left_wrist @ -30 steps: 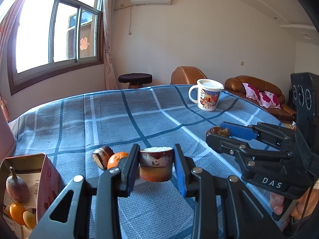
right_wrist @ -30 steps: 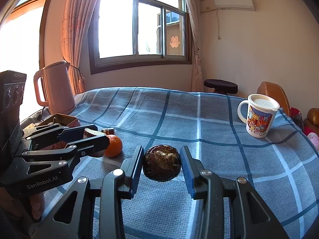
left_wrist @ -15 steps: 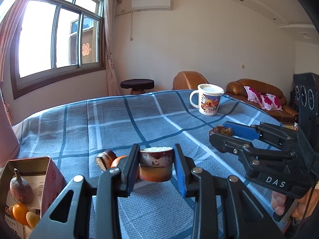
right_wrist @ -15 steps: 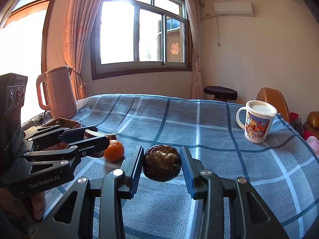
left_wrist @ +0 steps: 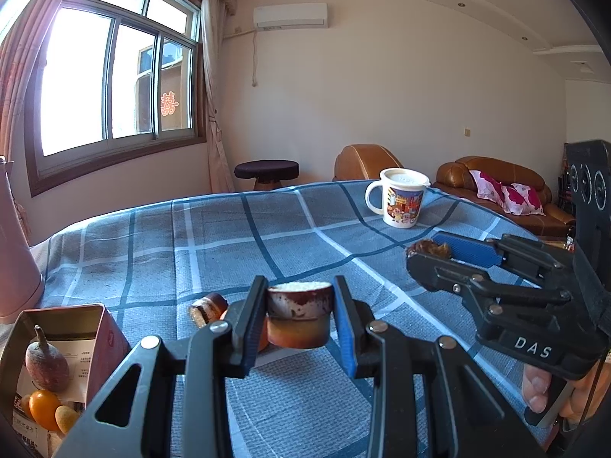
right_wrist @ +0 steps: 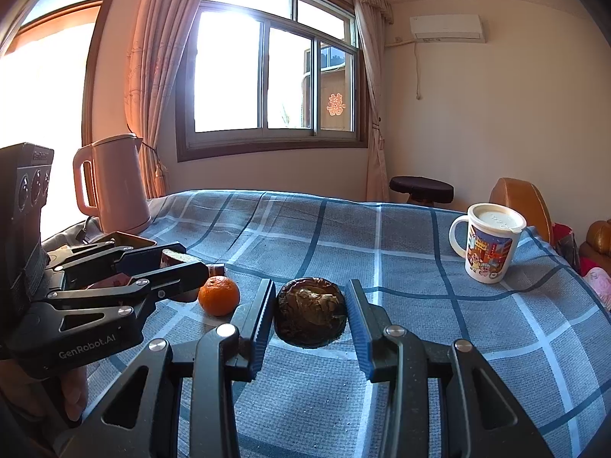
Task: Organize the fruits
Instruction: 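Carry the chunk with the left tool while the right tool carries the brown fruit toward the tin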
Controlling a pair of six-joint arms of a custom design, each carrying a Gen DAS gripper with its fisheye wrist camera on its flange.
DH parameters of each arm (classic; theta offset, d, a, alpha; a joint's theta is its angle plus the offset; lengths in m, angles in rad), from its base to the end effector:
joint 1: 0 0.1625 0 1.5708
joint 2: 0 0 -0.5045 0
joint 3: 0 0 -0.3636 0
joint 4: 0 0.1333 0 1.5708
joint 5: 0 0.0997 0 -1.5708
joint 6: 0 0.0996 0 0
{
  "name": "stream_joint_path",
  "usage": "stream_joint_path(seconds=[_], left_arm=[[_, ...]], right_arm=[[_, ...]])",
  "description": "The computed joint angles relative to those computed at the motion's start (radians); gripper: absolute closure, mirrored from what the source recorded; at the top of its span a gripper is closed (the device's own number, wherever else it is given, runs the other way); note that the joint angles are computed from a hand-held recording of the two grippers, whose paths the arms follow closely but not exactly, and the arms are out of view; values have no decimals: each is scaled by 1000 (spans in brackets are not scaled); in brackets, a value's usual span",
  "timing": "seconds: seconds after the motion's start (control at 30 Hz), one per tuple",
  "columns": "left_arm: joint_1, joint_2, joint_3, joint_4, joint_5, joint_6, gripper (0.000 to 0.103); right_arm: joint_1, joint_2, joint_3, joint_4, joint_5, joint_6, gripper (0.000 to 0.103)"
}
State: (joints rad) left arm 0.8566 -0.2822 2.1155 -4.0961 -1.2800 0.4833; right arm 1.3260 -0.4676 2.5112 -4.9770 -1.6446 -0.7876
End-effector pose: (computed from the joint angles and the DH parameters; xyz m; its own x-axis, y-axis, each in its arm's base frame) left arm -0.2234 -0.5049 -0.0580 -0.5127 0.7036 -0.4920 0.8387 0.2878 -0.4624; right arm 0.0246 -0.4211 0.1432 -0.7058 0.0778 0.7041 -0.6379 0.3624 -0.6795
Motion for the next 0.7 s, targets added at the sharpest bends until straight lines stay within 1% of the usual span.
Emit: stream_joint_path(seconds=[0.47,0.7], left_arm=[[-5,13,11,-61,4,20,68],[-6,15,20,-86,7,28,68]], right_arm=[[-10,19,11,-59,32,-8,63],[-21,33,21,-103,64,-12,63]])
